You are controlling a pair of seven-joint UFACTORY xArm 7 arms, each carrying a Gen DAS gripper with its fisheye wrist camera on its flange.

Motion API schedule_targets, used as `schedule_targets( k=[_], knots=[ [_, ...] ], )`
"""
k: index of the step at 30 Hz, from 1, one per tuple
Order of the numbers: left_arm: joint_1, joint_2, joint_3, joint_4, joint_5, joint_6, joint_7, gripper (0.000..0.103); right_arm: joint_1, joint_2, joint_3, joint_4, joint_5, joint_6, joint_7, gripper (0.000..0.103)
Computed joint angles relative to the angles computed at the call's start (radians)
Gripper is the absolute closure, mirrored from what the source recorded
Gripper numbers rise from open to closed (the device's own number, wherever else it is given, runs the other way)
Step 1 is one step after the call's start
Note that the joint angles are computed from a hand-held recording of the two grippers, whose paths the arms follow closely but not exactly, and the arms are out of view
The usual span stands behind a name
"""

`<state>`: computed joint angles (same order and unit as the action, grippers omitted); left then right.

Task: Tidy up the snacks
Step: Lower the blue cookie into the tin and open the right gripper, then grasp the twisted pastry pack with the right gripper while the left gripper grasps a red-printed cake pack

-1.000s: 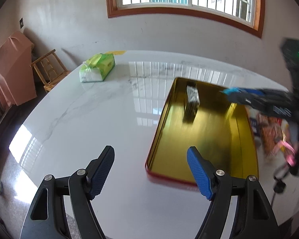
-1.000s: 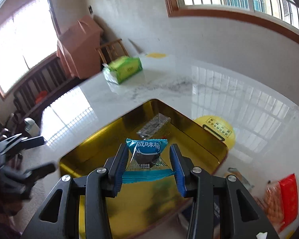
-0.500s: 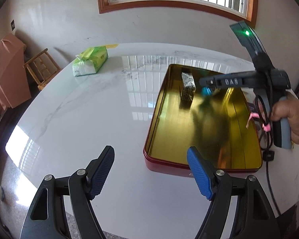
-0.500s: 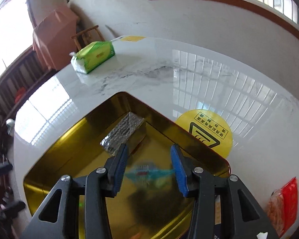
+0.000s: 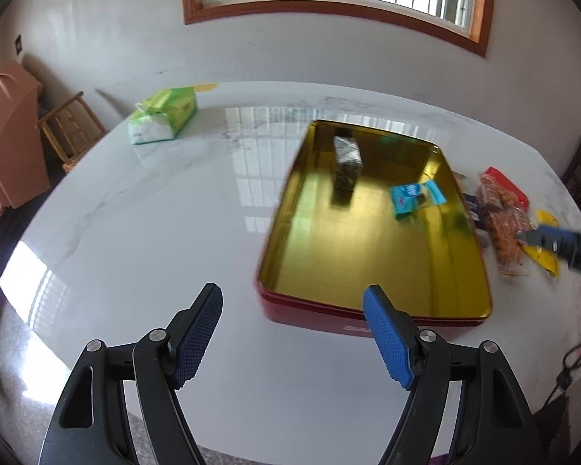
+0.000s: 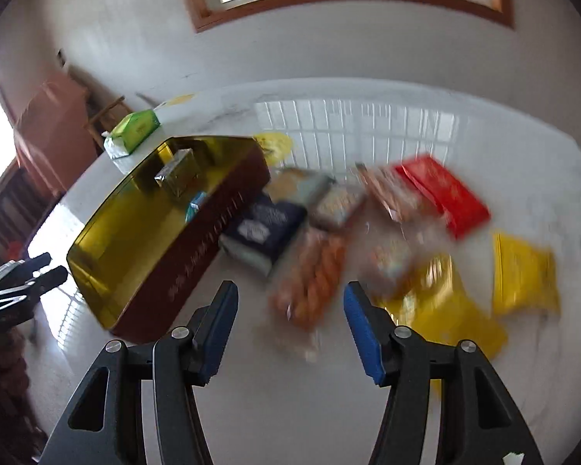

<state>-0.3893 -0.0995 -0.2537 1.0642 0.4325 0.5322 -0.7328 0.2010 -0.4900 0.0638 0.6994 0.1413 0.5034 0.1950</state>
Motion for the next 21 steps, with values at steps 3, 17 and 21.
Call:
schedule_targets(
  k=[3, 17, 21],
  knots=[
    [-0.016, 0.009, -0.005, 0.011, -0.026, 0.008, 0.039, 0.027, -0.009, 0.034, 0.017, 0.022, -0.016, -0.011, 0.023, 0.049],
    [-0.007, -0.028, -0.017, -0.019, -0.006, 0.017, 0.028, 0.026, -0.052, 0.212, 0.064, 0.125, -0.2, 0.051, 0.147, 0.049],
    [-0.01, -0.026, -0.026, -0.011, 0.011, 0.032, 0.02, 0.026, -0.042, 0.189, 0.05, 0.112, -0.203, 0.062, 0.125, 0.061]
  ],
)
